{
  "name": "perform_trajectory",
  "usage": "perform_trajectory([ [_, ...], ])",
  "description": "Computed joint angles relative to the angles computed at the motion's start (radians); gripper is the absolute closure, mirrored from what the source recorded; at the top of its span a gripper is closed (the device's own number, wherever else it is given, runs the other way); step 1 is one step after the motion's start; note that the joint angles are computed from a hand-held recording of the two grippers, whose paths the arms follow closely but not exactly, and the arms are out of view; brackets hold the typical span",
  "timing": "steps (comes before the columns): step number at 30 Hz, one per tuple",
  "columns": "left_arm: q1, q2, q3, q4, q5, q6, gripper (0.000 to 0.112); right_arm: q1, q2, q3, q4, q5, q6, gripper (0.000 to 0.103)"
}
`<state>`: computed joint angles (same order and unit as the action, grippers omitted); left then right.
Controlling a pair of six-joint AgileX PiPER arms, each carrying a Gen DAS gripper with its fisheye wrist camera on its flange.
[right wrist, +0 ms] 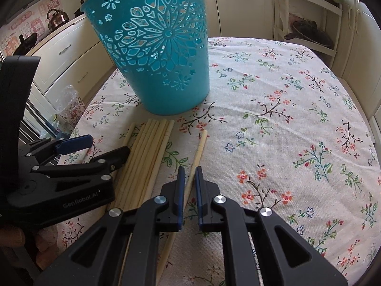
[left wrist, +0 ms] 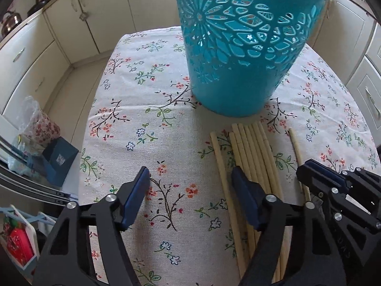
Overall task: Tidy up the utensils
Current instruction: 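Grasp one wooden stick with the left tool while the right tool approaches the bundle, then lift the stick with the left tool over the teal basket and release it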
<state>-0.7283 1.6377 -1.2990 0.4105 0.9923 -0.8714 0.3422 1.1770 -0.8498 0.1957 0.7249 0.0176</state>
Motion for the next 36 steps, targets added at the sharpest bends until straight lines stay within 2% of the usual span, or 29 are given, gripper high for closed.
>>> perform_trajectory([
  [3, 0.0, -0.004, 0.001, -0.013, -0.02, 0.027, 0.064, -0.004, 0.0, 0.002, 0.005, -0.002, -0.006, 0.093],
  [4, -0.001, 0.0, -0.007, -0.02, -0.022, 0.043, 0.075, -0.006, 0.0, 0.003, 0.008, -0.004, -0.009, 0.093],
  [5, 0.001, 0.0, -0.011, -0.042, -0.037, 0.082, 0.09, -0.008, 0.001, 0.004, 0.012, -0.006, -0.014, 0.093],
  [7, 0.007, 0.013, -0.034, -0.078, -0.038, 0.146, 0.105, -0.007, 0.0, 0.007, 0.015, -0.012, -0.013, 0.093],
  [8, 0.008, 0.02, -0.049, -0.09, -0.028, 0.169, 0.107, -0.005, -0.002, 0.009, 0.015, -0.013, -0.009, 0.093],
  [10, 0.026, 0.012, -0.057, -0.145, -0.027, 0.22, 0.108, -0.006, -0.002, 0.01, 0.021, -0.015, -0.01, 0.093],
  [12, 0.043, -0.054, -0.027, -0.163, -0.045, 0.23, 0.108, -0.008, -0.005, 0.012, 0.027, -0.013, -0.012, 0.093],
  [15, 0.093, -0.215, 0.0, -0.214, -0.074, 0.261, 0.108, -0.021, -0.005, 0.014, 0.045, -0.011, -0.028, 0.093],
  [17, 0.117, -0.304, -0.054, -0.202, -0.077, 0.277, 0.108, -0.028, -0.003, 0.014, 0.063, -0.011, -0.04, 0.092],
  [19, 0.143, -0.326, -0.137, -0.189, -0.101, 0.301, 0.108, -0.033, -0.001, 0.014, 0.074, -0.012, -0.05, 0.091],
  [21, 0.15, -0.312, -0.241, -0.144, -0.162, 0.297, 0.108, -0.033, 0.0, 0.015, 0.075, -0.014, -0.05, 0.091],
  [23, 0.129, -0.254, -0.335, -0.04, -0.24, 0.224, 0.108, -0.038, 0.0, 0.017, 0.085, -0.017, -0.058, 0.091],
  [26, 0.113, -0.16, -0.424, 0.107, -0.31, 0.089, 0.108, -0.047, 0.003, 0.021, 0.104, -0.028, -0.075, 0.091],
  [28, 0.099, -0.064, -0.498, 0.267, -0.321, -0.052, 0.108, -0.048, 0.007, 0.021, 0.113, -0.034, -0.08, 0.091],
  [30, 0.099, 0.014, -0.55, 0.343, -0.319, -0.129, 0.108, -0.054, -0.001, 0.029, 0.128, -0.035, -0.092, 0.091],
  [33, 0.117, 0.112, -0.613, 0.321, -0.316, -0.141, 0.108, -0.064, -0.004, 0.034, 0.144, -0.034, -0.107, 0.091],
  [36, 0.13, 0.126, -0.58, 0.314, -0.335, -0.152, 0.108, -0.062, -0.002, 0.031, 0.135, -0.034, -0.104, 0.091],
])
